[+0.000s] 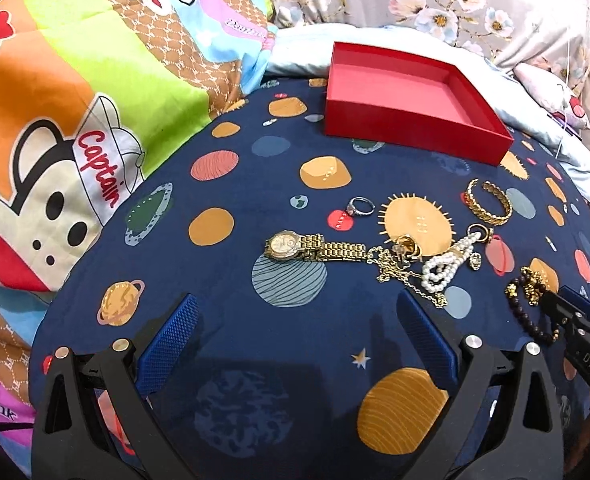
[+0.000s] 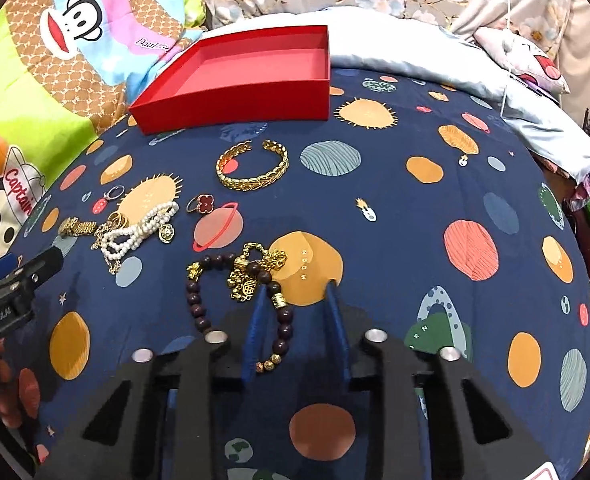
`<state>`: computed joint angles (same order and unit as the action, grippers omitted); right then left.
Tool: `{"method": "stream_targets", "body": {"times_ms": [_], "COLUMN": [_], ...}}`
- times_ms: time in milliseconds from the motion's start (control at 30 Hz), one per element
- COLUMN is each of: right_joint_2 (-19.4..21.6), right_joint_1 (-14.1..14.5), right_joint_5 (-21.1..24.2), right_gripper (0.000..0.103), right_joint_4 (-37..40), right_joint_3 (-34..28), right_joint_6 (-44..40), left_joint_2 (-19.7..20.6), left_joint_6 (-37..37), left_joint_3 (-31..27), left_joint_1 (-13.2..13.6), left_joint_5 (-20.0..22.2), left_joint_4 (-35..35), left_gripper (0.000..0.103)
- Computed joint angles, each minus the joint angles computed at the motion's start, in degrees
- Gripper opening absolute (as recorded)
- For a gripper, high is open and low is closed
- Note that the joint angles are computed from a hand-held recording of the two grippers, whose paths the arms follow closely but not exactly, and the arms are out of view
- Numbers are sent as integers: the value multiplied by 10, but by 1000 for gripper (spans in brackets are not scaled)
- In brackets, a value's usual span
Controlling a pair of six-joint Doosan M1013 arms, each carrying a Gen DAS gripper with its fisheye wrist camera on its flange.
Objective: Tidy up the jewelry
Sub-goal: 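Grasp the dark bead bracelet with the right tool while the left tool reaches toward the gold watch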
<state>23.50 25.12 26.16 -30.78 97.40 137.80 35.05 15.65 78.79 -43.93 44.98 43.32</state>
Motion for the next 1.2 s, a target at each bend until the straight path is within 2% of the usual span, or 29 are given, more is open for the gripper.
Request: {"method": "stream_targets", "body": {"times_ms": [100, 267, 433, 500, 633, 700, 767, 900, 1067, 1200], "right_joint_2": [-1, -4, -4, -4, -5, -5, -5, -4, -6, -6], "right_joint_1": [0, -3, -7, -7, -7, -7, -7, -7, -6, -5], "right_joint_5": [-10, -25, -33, -33, -34, -34, -35, -35, -39, -39], "right_gripper": [7, 7, 7, 7, 7, 7, 7, 7, 7, 7], "right_joint_4": [1, 20, 40, 40, 43, 44, 46, 46, 57, 55], "right_joint_3": [4, 9, 10, 10, 10, 11, 11, 10, 12, 13], "right_joint_6": [-3, -8, -19, -19, -20, -21, -22, -22, -28, -25], "left_joint_2": [2, 8, 12, 17, 41, 46, 47, 34, 23, 20], "left_joint_6": [2, -4, -19, -20, -15, -2, -5, -7, -5, -2], "left_joint_3": [-2, -11, -22, -34, -77, -86, -84, -63, -47, -41], "left_joint_1": [5, 14, 27, 31, 36, 38, 34, 30, 30, 37], "left_joint_5": [0, 7, -9, 3, 64, 77, 87, 73, 55, 30], "left_joint_4": [-8, 0, -26, -45, -92, -113, -102, -101, -101, -113], "left_gripper": [97, 97, 97, 97, 96, 87, 84, 76, 54, 55]}}
